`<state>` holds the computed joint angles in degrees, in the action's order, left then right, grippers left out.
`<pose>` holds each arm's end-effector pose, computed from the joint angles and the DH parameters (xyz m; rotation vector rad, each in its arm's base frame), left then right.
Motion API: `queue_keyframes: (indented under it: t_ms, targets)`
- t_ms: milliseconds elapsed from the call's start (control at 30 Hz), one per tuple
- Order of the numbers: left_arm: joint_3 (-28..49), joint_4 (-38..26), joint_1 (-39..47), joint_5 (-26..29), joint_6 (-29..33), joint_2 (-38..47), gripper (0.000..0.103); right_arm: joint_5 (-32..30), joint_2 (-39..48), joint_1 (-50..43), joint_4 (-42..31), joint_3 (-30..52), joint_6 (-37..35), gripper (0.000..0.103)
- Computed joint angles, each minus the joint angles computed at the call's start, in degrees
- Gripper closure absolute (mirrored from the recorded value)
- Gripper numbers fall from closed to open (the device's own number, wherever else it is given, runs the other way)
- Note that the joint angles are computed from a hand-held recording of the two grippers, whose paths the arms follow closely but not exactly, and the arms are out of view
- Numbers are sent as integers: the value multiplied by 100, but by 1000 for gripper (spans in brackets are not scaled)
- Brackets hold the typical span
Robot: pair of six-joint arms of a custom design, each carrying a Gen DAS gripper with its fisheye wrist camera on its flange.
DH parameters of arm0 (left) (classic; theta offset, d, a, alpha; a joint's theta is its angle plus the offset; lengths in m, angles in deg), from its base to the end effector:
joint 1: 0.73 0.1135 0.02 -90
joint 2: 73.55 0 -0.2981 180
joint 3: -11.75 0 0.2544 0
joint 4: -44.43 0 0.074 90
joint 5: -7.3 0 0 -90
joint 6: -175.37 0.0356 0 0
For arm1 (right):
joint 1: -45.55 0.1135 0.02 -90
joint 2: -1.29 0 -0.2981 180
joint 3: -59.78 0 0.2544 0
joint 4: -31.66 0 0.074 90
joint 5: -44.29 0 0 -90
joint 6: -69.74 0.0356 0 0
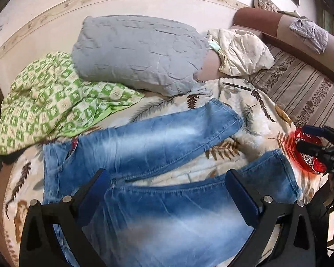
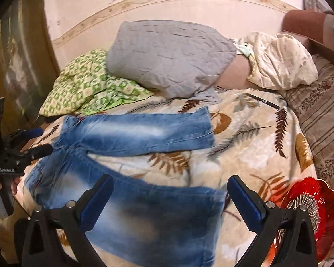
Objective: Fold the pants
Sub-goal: 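Release the jeans and move both tools toward the leg hems, then grasp the jeans leg hem with the right tool while the left tool grips the leg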
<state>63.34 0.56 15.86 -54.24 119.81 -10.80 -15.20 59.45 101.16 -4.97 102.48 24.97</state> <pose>0.1902 0.0390 0.2430 0.5568 2.3207 -0.2217 0.1122 0.1319 0.2163 0.0065 2.3276 0.2108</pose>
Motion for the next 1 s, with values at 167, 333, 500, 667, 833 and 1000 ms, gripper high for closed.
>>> queue_keyframes:
  t_ms: [167,333,500,667,833,1000]
  targets:
    - [530,70,-846,-481,-19,572,0,-976,310,-1396,368,289,-960,0]
    - [1528,-77,-1597,-753,698,1854,0,-2567,1694,-3115,316,1345,-2023,0]
    - [2787,-64,-2120,-1280,861,3532,0,-4151,3488,-4266,-32,2624,-2527,0]
    - [4053,-101,-2280,-1686,842,5087,0,-4650,5163,-4746,-434,4029,-2680,1]
    - [4871,-42,-2285,-1867,1116,6113,0,-4727,6596,-4904,-1074,5544,-2859,13]
    - [5848,-559,-2255,-1939,1028,6934,0,-4905,7402,-4879,-1541,6543,-3018,30]
